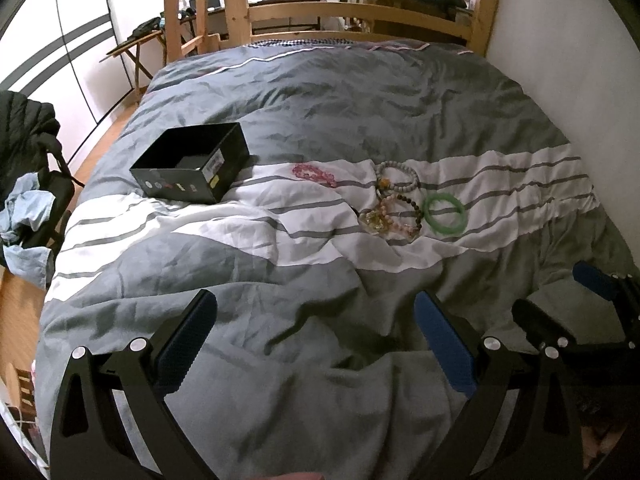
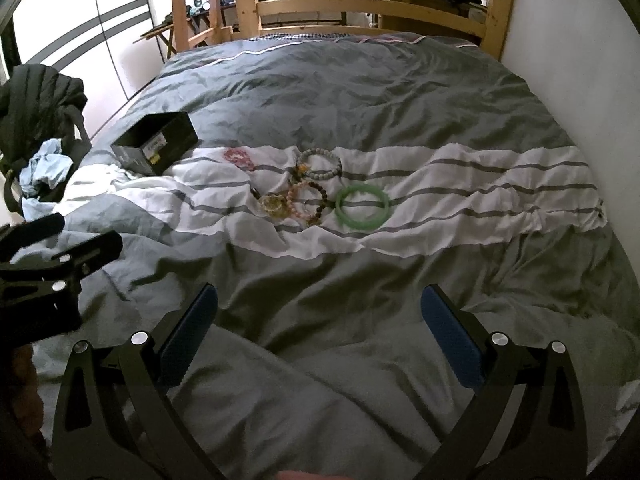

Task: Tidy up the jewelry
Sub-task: 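Move the left tool toward the silver ring while the right tool approaches the green bangle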

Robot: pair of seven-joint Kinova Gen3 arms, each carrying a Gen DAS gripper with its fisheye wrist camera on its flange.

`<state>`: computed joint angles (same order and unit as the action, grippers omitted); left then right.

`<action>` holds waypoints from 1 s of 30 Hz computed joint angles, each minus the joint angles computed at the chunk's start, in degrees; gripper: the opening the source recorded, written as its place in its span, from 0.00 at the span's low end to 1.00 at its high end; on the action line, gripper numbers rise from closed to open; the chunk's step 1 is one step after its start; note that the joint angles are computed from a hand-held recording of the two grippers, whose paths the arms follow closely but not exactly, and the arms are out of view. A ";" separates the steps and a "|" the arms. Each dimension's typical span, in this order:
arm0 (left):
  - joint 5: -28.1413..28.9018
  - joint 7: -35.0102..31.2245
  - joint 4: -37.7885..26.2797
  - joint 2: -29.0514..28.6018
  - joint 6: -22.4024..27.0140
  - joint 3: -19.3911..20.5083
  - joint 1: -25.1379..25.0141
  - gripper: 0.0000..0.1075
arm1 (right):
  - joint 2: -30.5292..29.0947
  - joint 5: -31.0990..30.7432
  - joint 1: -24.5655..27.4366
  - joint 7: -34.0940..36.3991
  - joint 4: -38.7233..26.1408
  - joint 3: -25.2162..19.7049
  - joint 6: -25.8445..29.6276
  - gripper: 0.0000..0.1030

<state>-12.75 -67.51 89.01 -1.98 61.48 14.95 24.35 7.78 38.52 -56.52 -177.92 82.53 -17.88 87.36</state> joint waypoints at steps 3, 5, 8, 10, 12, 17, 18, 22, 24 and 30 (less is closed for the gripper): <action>0.50 -0.63 -0.48 1.37 -0.33 -0.25 0.02 0.90 | -0.16 -0.11 0.77 0.29 1.75 0.29 -2.18 0.97; 1.48 -1.48 -0.53 2.38 -1.00 -0.65 0.03 0.90 | -0.95 -0.42 1.64 0.10 3.41 0.44 -4.69 0.97; 2.90 -2.76 -0.84 3.81 -2.00 -1.26 0.09 0.90 | -2.34 -1.43 3.91 -0.77 6.50 0.71 -8.88 0.97; 3.69 -3.76 -1.35 5.21 -2.70 -1.62 0.17 0.90 | -2.65 -1.87 5.22 -1.04 7.63 0.73 -10.48 0.97; 4.15 -4.39 -1.74 6.52 -3.51 -1.95 0.43 0.90 | -3.40 -2.63 6.95 -1.09 9.45 0.96 -13.08 0.97; 4.78 -5.97 -3.87 9.98 -4.53 -2.78 1.26 0.90 | -3.95 -3.68 10.80 0.56 12.20 1.55 -16.78 0.97; 4.70 -6.17 -4.23 10.54 -4.73 -2.99 1.48 0.90 | -4.00 -3.88 11.43 0.89 12.59 1.69 -17.48 0.97; 4.45 -7.19 -6.91 14.31 -5.69 -3.65 2.64 0.90 | -3.99 -4.42 14.37 3.38 14.21 2.62 -21.19 0.97; 4.90 -8.04 -7.40 15.57 -6.30 -4.02 2.91 0.90 | -3.10 -3.51 15.21 4.64 14.41 3.09 -21.86 0.97; 4.15 -11.10 -11.01 22.84 -7.38 -5.25 4.87 0.90 | 0.27 -2.83 18.88 12.45 14.63 6.04 -26.86 0.97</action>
